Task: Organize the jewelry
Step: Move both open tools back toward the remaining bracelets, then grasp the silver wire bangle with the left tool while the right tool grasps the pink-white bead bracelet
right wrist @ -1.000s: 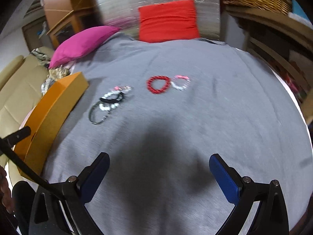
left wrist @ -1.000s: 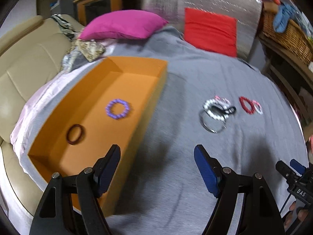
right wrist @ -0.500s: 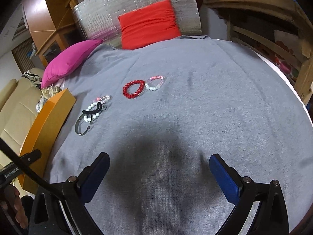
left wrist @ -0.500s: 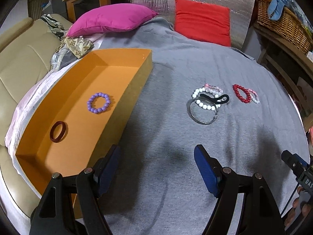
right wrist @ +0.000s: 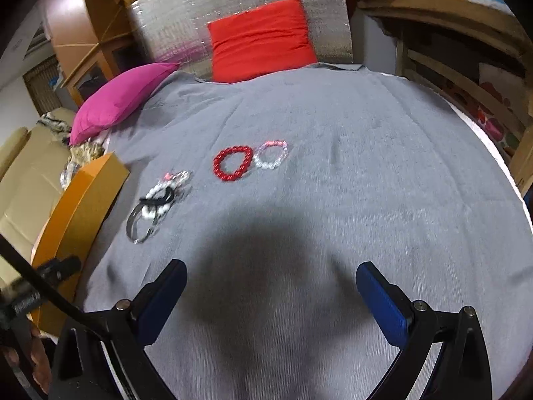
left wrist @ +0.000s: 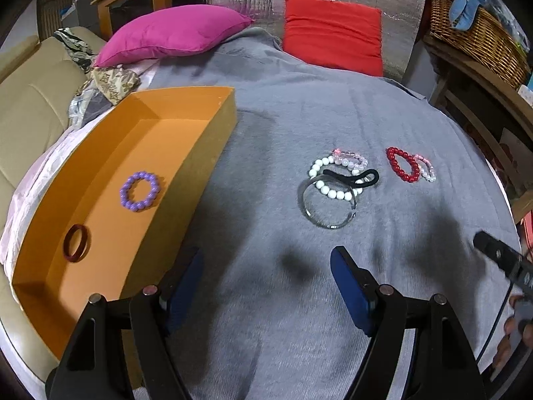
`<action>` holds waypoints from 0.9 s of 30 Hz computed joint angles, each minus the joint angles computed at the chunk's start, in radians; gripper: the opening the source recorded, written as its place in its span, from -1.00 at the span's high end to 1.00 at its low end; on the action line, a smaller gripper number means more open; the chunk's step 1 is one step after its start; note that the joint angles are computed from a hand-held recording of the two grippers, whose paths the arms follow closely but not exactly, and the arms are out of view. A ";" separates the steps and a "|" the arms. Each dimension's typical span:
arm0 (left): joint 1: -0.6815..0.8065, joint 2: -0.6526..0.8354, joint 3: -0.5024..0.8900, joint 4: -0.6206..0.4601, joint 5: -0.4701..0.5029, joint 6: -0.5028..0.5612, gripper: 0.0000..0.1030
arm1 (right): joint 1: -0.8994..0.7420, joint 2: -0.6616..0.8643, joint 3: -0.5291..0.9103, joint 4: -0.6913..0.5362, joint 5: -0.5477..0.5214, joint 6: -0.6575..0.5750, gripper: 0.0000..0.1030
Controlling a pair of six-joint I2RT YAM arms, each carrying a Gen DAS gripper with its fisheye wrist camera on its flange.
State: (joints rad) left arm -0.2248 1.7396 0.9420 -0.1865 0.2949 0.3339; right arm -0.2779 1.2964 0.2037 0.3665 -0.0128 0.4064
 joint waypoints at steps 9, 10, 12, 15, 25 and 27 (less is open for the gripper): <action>-0.071 0.138 0.123 -0.012 -0.056 -0.032 -0.52 | -0.121 0.301 0.343 -0.152 -0.064 -0.057 -0.68; -0.074 0.147 0.132 -0.013 -0.058 -0.034 -0.52 | -0.125 0.333 0.382 -0.173 -0.069 -0.063 -0.63; -0.079 0.164 0.150 -0.016 -0.063 -0.035 -0.52 | -0.134 0.376 0.436 -0.203 -0.070 -0.061 -0.52; -0.081 0.193 0.178 -0.020 -0.064 -0.041 -0.52 | -0.142 0.401 0.471 -0.217 -0.064 -0.069 -0.47; -0.080 0.250 0.215 -0.012 -0.066 -0.050 -0.52 | -0.182 0.462 0.530 -0.234 -0.093 -0.082 -0.44; -0.075 0.260 0.219 -0.007 -0.067 -0.050 -0.52 | -0.193 0.479 0.556 -0.248 -0.114 -0.080 -0.32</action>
State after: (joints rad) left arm -0.2995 1.9993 1.1608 -0.1940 0.2282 0.2835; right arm -0.4710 1.7754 0.7602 0.1180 -0.1269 0.3265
